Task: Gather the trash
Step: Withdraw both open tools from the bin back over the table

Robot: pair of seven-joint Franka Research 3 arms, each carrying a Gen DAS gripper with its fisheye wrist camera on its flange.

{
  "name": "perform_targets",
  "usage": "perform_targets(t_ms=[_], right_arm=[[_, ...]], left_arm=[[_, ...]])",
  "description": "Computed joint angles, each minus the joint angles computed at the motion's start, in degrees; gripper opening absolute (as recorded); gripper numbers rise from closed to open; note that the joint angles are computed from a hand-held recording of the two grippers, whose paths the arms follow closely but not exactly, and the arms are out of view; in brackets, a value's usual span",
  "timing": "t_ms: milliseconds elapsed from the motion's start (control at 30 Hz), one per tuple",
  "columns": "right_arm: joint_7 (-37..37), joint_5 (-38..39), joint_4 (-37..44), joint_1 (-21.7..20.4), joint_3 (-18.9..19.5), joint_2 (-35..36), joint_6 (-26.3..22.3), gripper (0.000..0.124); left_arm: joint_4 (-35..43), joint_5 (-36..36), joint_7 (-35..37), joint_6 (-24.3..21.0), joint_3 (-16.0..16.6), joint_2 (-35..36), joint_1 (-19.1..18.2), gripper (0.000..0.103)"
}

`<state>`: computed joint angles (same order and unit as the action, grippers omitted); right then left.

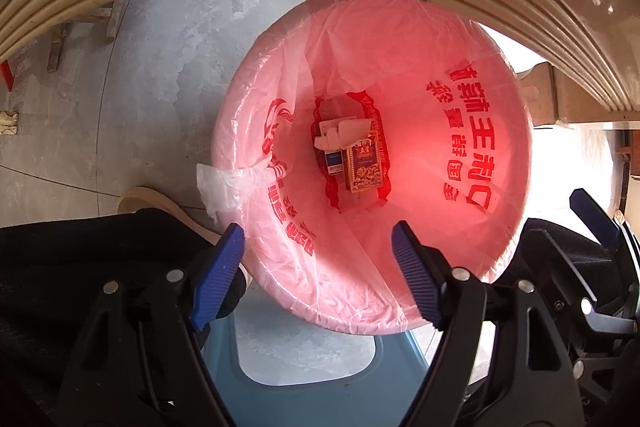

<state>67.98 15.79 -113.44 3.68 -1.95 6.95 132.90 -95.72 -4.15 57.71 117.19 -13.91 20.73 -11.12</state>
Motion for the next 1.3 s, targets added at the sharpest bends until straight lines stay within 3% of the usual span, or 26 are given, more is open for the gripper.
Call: perform_targets(t_ms=[267, 433, 667, 767, 1000, 1200, 1300], right_arm=[[-0.28, -0.12, -1.26, 0.14, 0.04, -1.25, 1.68, 0.085], [-3.10, 4.13, -3.04, -0.47, -0.01, -3.94, 3.04, 0.085], [-10.73, 13.78, -10.20, -0.64, -2.19, -17.63, 4.46, 0.086], [-12.97, 18.94, -10.13, -0.26, -3.75, -22.47, 5.26, 0.094], [-15.45, 23.56, -3.13, 1.32, -5.28, -26.04, 8.20, 0.096], [-15.22, 24.00, 3.35, 1.85, -5.59, -24.04, 9.49, 0.096], [-14.65, 23.92, 5.77, 1.62, -5.51, -22.97, 10.21, 0.096]], left_arm=[[-1.02, 0.30, 0.45, 0.94, 0.01, -1.10, 0.06, 0.075], [-2.44, 3.38, -0.22, 2.11, 0.21, -3.51, -1.12, 0.075], [-7.56, 2.75, 1.47, 1.45, 0.54, -15.43, -0.73, 0.075], [-7.41, 6.20, -1.25, 0.10, 1.37, -21.02, -0.73, 0.081], [0.67, 14.90, -6.49, -3.39, 2.29, -25.41, 0.40, 0.088], [12.78, 16.73, -5.57, -8.16, 2.77, -21.29, 1.28, 0.088], [18.80, 21.77, -5.66, -11.62, 2.25, -18.02, 0.45, 0.088]])
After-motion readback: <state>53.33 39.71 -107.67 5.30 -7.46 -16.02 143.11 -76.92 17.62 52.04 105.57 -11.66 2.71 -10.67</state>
